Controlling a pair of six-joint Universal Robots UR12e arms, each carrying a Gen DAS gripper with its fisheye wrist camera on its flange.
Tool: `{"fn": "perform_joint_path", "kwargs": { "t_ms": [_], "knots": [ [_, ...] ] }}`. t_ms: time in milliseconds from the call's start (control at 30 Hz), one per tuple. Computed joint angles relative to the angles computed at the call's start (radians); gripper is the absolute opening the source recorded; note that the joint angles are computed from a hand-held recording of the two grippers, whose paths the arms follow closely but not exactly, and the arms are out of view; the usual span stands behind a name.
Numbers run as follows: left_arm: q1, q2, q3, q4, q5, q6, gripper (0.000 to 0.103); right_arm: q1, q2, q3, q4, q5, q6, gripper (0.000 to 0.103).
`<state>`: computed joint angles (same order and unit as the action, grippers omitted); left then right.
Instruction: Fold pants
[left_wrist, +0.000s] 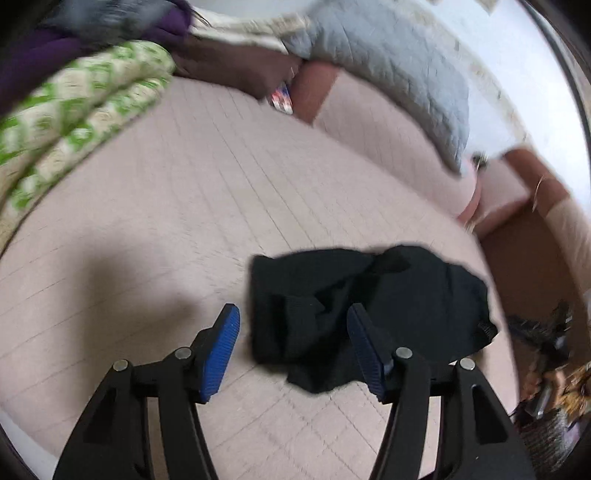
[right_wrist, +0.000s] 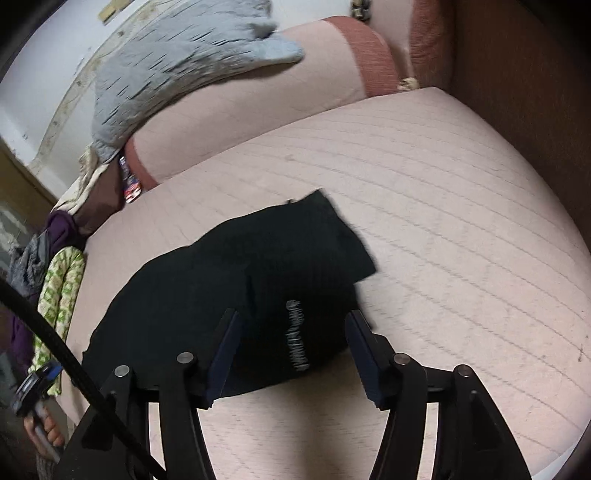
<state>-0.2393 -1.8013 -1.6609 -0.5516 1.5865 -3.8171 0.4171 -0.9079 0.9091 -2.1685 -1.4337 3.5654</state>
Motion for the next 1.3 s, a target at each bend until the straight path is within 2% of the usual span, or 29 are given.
{"fn": "perform_joint_path", "kwargs": {
  "t_ms": [67, 133, 167, 200, 300, 533, 700, 800, 933, 1033, 1100, 1167, 1200, 1233, 1267, 1300],
  "knots": [
    [-0.02, -0.045, 0.067, -0.099, 0.024, 0.062, 0.057, 0.008, 0.009, -0.016, 0.016, 0.001, -0.012, 0.063],
    [-0.039, -0.088, 0.131, -0.192, 0.045, 0.12, 0.035, 0.018, 0.019, -0.03, 0.031, -0.008, -0.025, 0.063],
    [-0.048, -0.106, 0.162, -0.251, 0.074, 0.139, 0.01, 0.02, 0.017, -0.026, 0.032, -0.015, -0.032, 0.063],
    [-0.058, -0.124, 0.19, -0.302, 0.108, 0.147, 0.005, 0.021, 0.014, -0.02, 0.03, -0.024, -0.035, 0.063],
    [-0.054, -0.117, 0.187, -0.281, 0.106, 0.126, 0.004, 0.015, 0.001, 0.005, 0.004, -0.045, -0.02, 0.063],
    [-0.017, -0.102, 0.2, -0.228, 0.201, 0.064, 0.004, -0.012, 0.008, 0.002, -0.021, -0.074, 0.048, 0.064],
    [-0.005, -0.105, 0.188, -0.204, 0.189, 0.056, 0.005, -0.019, 0.05, -0.062, 0.007, -0.038, 0.085, 0.067],
    [0.011, -0.115, 0.192, -0.237, 0.153, 0.012, 0.007, -0.011, 0.079, -0.105, 0.033, -0.038, 0.059, 0.07],
    [0.018, -0.121, 0.193, -0.289, 0.143, -0.018, 0.009, -0.004, 0.115, -0.169, 0.071, -0.05, 0.052, 0.074],
    [0.012, -0.1, 0.158, -0.234, 0.144, -0.026, 0.012, 0.003, 0.142, -0.219, 0.092, -0.095, 0.03, 0.085],
    [0.008, -0.088, 0.138, -0.208, 0.145, -0.034, 0.019, 0.009, 0.172, -0.27, 0.133, -0.141, -0.001, 0.085],
    [0.003, -0.083, 0.128, -0.198, 0.153, -0.042, 0.02, 0.016, 0.211, -0.337, 0.199, -0.187, -0.024, 0.085],
    [-0.001, -0.081, 0.126, -0.197, 0.161, -0.045, 0.02, 0.017, 0.222, -0.354, 0.218, -0.195, -0.03, 0.083],
    [-0.004, -0.08, 0.124, -0.196, 0.17, -0.05, 0.02, 0.017, 0.236, -0.376, 0.246, -0.192, -0.044, 0.057],
    [-0.006, -0.077, 0.123, -0.196, 0.175, -0.053, 0.02, 0.016, 0.249, -0.4, 0.279, -0.18, -0.06, 0.04],
    [-0.008, -0.074, 0.121, -0.195, 0.179, -0.057, 0.02, 0.015, 0.269, -0.445, 0.34, -0.168, -0.078, 0.031]
  ]
}}
